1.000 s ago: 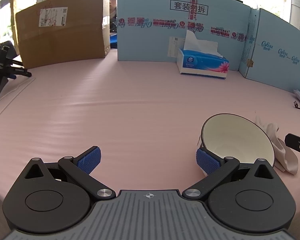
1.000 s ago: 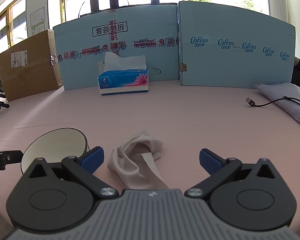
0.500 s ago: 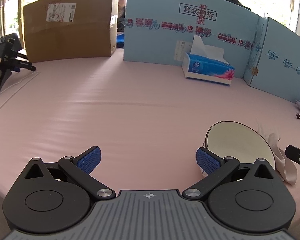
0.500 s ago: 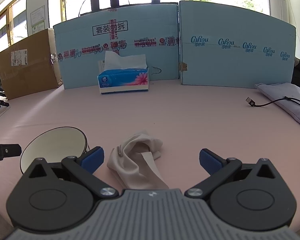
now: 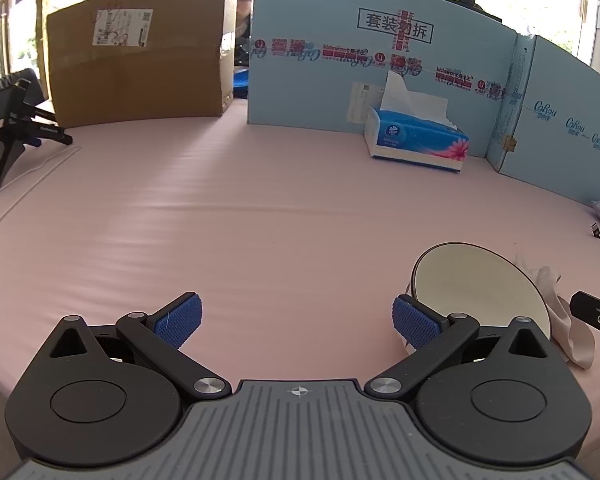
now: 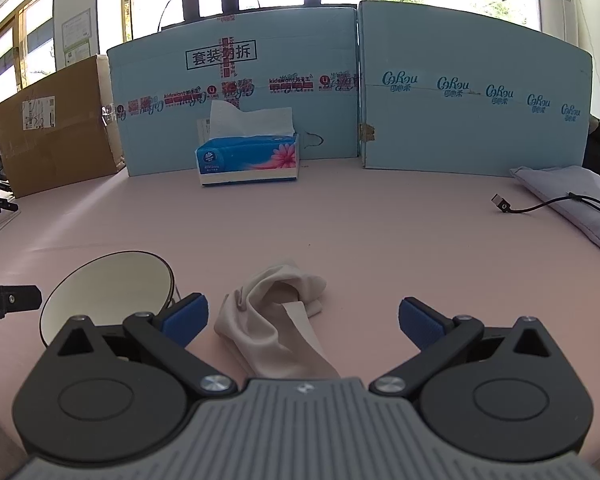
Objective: Clean bowl
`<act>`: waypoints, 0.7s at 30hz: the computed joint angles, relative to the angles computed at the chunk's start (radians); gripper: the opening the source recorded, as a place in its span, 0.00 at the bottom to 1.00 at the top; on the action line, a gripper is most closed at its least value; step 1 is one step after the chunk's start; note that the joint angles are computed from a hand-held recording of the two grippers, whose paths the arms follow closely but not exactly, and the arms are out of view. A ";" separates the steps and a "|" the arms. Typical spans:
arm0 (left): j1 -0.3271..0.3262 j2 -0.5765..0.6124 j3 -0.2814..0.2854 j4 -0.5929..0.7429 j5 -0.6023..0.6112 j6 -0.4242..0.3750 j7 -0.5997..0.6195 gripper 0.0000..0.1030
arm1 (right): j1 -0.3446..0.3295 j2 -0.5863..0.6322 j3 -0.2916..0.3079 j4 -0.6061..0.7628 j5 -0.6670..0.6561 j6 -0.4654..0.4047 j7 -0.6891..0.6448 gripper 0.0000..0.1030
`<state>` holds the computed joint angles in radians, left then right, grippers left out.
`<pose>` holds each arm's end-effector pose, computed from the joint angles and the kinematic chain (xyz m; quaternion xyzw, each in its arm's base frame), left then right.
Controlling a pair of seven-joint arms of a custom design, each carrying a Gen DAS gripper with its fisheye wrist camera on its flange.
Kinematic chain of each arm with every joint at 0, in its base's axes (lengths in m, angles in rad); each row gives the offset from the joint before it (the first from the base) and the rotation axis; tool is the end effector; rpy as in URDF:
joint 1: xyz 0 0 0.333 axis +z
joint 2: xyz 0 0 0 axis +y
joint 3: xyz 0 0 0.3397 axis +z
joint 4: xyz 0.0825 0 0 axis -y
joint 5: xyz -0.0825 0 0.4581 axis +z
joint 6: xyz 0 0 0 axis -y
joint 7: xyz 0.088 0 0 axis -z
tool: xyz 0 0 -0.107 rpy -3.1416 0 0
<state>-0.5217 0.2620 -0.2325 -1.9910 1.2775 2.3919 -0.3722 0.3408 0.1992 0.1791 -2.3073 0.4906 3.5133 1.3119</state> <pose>0.5054 -0.4567 0.3300 -0.7241 0.5480 -0.2788 0.3125 0.5606 0.2526 0.3384 -0.6857 0.5581 -0.2464 0.3971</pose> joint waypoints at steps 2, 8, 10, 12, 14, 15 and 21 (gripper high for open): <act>0.000 -0.001 0.000 0.000 0.001 0.000 0.002 1.00 | 0.004 0.002 -0.003 0.002 0.005 -0.001 -0.005 1.00; 0.002 -0.004 0.001 -0.004 0.009 0.008 -0.002 1.00 | 0.007 0.005 -0.003 0.007 0.013 -0.004 -0.014 1.00; 0.002 -0.004 0.002 -0.004 0.011 0.008 -0.004 1.00 | 0.007 0.005 -0.003 0.007 0.014 -0.004 -0.015 1.00; 0.001 -0.005 0.001 -0.004 0.015 0.006 -0.004 1.00 | 0.006 0.006 -0.002 0.008 0.015 -0.005 -0.014 1.00; 0.001 -0.005 0.001 -0.004 0.020 0.004 -0.003 1.00 | 0.006 0.007 -0.002 0.009 0.016 -0.005 -0.015 1.00; 0.000 -0.005 0.001 -0.003 0.023 0.003 -0.003 1.00 | 0.006 0.008 -0.002 0.010 0.016 -0.006 -0.015 1.00; -0.001 -0.003 -0.001 0.000 0.030 0.004 0.006 1.00 | 0.003 0.009 0.000 0.011 0.014 -0.007 -0.015 1.00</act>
<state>-0.5227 0.2594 -0.2331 -1.9909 1.3076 2.3961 -0.3661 0.3442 0.2082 0.1787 -2.2966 0.5047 3.5068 1.2973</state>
